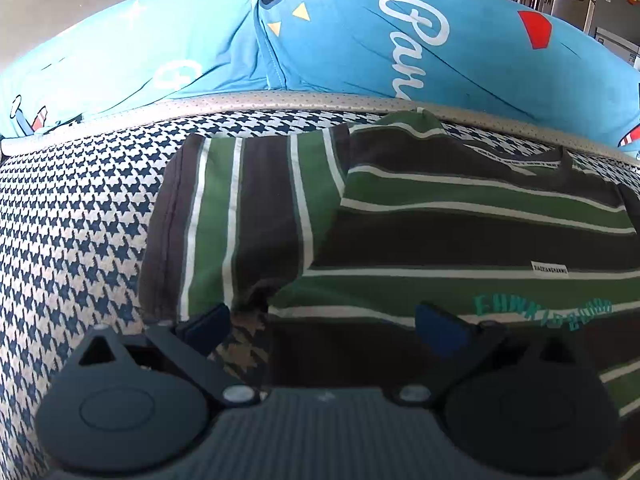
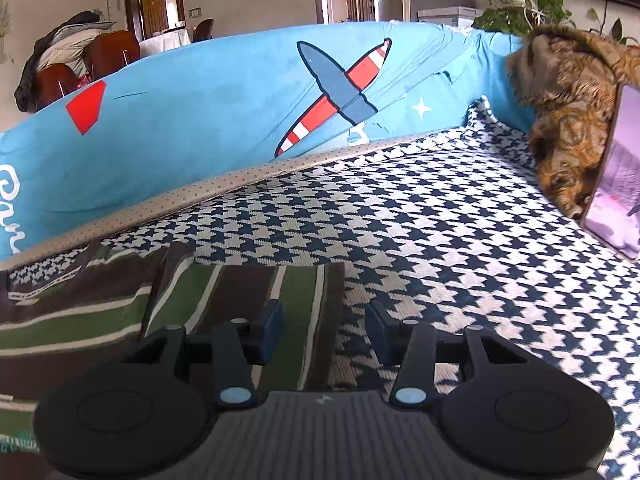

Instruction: Fold clothes

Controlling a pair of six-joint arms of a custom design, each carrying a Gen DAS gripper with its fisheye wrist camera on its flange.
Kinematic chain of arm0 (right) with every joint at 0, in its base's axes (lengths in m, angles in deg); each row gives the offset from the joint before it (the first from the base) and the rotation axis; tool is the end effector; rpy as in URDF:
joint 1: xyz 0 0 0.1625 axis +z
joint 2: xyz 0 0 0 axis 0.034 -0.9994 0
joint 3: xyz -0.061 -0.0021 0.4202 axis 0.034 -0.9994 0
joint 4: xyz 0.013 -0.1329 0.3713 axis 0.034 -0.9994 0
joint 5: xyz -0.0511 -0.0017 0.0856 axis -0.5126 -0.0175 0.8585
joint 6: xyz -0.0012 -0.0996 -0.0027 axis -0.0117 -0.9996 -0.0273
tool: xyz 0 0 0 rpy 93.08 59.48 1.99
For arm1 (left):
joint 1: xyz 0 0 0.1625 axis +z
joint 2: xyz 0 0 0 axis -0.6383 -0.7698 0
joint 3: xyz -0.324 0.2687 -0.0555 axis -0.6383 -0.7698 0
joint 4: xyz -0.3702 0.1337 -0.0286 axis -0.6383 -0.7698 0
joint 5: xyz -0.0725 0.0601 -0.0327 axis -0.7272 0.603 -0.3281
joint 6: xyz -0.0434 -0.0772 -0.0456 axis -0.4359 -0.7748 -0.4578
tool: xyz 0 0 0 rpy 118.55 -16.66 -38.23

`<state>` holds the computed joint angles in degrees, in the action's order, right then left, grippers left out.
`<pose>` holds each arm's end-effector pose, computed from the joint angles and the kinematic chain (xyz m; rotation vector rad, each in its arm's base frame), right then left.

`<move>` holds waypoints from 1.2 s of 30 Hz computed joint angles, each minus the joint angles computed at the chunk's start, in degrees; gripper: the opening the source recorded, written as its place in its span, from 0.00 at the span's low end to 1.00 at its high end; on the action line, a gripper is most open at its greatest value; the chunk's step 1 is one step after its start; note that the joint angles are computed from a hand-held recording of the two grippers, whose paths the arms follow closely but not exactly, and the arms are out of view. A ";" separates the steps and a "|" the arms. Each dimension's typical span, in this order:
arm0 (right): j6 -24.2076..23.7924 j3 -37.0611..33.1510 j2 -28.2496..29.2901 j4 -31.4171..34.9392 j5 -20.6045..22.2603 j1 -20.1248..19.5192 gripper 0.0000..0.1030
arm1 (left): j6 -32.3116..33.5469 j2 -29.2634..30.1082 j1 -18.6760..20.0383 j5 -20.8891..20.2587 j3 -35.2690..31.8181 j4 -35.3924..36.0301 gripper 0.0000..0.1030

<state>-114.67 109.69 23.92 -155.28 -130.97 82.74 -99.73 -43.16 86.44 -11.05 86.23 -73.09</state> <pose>0.0093 -0.5909 0.3589 -0.2956 -1.8369 1.2595 -0.3307 -0.6580 0.0920 0.5226 2.3023 -0.7125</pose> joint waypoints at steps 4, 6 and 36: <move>-0.70 -0.77 0.48 0.68 1.59 -0.27 0.11 | -0.11 0.28 0.20 0.00 -0.48 0.74 1.00; -0.86 -0.89 0.75 0.38 2.05 -0.28 0.08 | -0.02 0.36 0.27 -0.18 -0.60 0.81 1.00; -7.24 -6.83 5.08 -9.72 -8.71 3.97 0.15 | 2.10 -0.05 0.52 0.30 -0.47 -4.31 1.00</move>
